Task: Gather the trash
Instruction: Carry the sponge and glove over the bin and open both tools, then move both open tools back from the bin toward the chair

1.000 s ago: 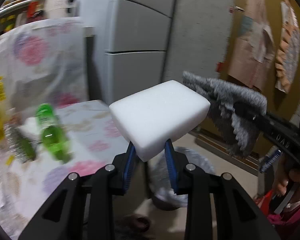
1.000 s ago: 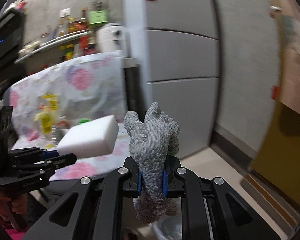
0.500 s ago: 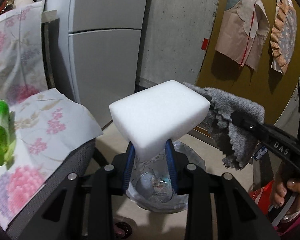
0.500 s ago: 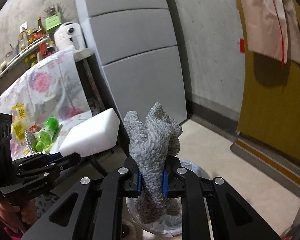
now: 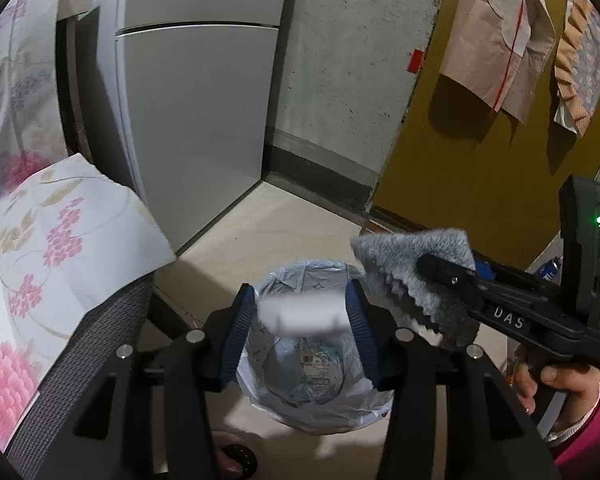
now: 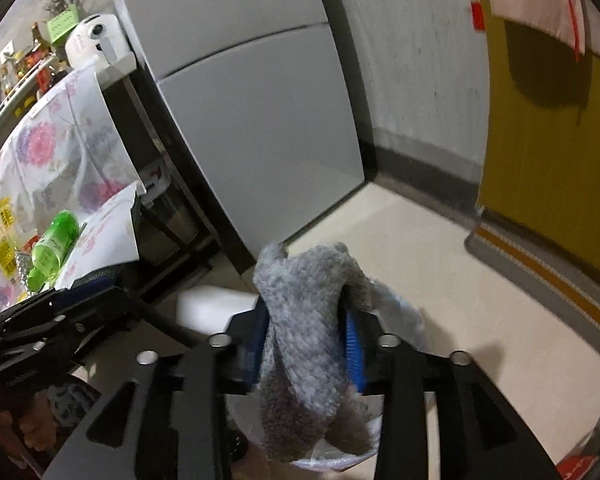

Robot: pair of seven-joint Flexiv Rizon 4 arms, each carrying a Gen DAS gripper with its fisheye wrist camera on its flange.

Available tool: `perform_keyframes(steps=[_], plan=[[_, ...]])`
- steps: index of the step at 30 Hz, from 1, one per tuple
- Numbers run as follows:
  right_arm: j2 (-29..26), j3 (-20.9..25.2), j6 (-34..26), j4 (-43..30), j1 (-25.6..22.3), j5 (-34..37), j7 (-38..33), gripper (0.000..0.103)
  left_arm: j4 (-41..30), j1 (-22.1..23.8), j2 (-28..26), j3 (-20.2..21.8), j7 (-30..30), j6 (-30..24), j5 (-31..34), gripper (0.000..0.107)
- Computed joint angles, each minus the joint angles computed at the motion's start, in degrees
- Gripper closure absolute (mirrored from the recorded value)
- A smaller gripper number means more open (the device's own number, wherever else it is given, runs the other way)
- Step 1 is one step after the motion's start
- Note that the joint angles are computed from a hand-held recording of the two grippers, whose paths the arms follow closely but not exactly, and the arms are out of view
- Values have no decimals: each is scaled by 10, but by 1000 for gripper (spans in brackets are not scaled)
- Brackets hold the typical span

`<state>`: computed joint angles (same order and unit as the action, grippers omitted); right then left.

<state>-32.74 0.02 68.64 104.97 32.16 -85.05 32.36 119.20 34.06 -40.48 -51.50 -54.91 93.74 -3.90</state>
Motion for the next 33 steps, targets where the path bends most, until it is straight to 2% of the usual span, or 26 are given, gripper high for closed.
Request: perform_keyframes(steps=[4,10,17,22,26,33], plan=[[10,3,-22,4,9,25,-20,53,7,20,3,-7,-7,2,-2,60],[31,6,-56,-2,21,15,-27,50,26,63,16,-24,-31,27,13,60],[43,18,-94,-40,44,-8,-46,50,58,143,43,-53,-82,52,47,60],[20,21,-80,-94,65,-14,-86,50,83,195,76,-62,-120,71,75,60],[-15,13,-56,-150,88,14,-141,50,106,239,110,-65,-144,80,94,60],[-86,-6,-8,-254,131,96,-252,45,143,348,138,-101,-177,78,101,44]])
